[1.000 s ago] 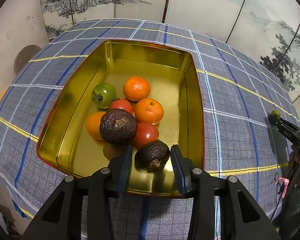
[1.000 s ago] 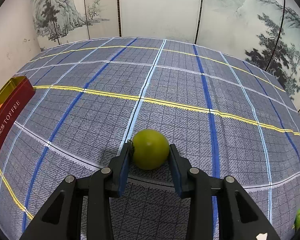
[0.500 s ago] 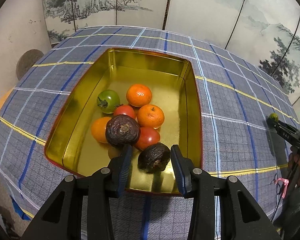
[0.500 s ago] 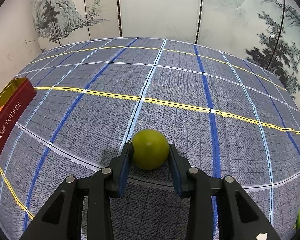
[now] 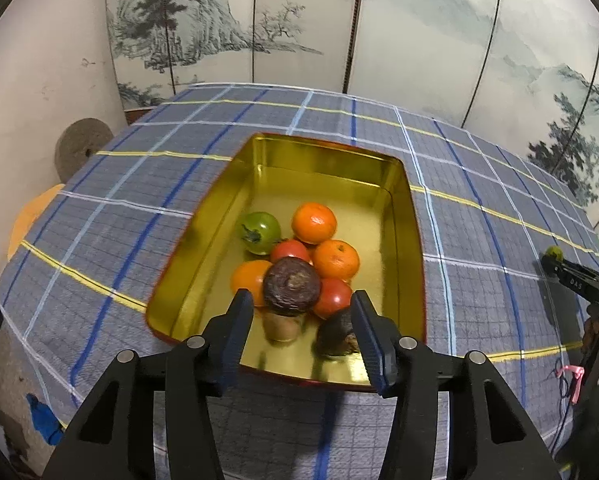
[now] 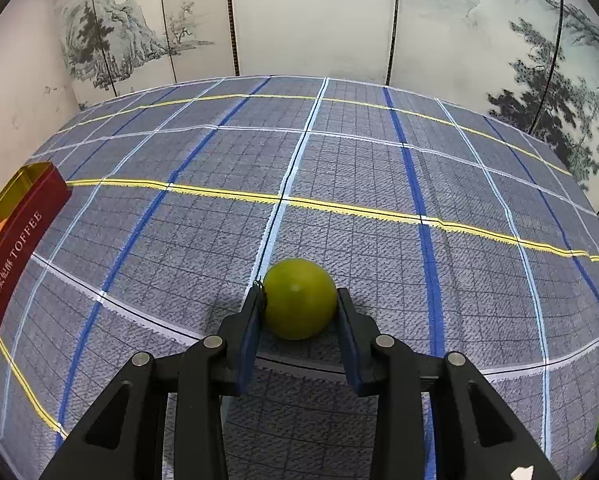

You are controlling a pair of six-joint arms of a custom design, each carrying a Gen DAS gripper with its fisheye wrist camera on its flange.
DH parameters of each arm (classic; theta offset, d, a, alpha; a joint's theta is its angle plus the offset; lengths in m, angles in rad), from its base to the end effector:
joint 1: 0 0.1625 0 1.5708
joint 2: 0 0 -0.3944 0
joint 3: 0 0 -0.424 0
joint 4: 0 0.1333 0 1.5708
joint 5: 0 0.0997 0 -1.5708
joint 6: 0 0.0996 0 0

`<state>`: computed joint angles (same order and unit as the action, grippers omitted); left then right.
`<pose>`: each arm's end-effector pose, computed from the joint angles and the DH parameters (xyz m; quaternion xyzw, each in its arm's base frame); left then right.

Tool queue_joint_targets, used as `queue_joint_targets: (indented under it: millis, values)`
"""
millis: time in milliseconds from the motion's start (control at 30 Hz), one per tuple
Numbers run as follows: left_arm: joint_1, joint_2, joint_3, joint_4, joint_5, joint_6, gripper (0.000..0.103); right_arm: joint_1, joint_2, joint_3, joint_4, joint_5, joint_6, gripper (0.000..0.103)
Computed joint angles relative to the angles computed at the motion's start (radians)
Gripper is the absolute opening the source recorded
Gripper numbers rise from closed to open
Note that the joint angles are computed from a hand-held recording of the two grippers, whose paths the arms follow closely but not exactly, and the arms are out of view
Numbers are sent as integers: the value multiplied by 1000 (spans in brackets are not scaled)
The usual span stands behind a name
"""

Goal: Organize fruits
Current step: 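Carry the green tomato into the tin and open the right gripper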

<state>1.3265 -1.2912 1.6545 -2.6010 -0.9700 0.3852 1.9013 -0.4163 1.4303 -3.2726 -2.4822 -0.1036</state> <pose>0.0305 -0.6614 0.3880 0.1873 0.8882 -0.2922 0.3009 0.2790 -0.6449 -0.0218 0.0371 -0.8575 0.3477 0.3774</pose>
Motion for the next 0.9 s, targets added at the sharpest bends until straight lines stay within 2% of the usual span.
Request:
queue_joint_targets:
  millis: [167, 533, 900]
  values:
    - [6, -6, -2, -8, 7, -11, 53, 15, 10, -20, -5, 3, 0, 32]
    - [21, -19, -4, -10, 11, -34, 61, 92, 82, -152, 51, 115, -57, 32]
    - [41, -31, -13, -13, 32, -51, 63, 160, 228, -385, 237, 265, -112, 32]
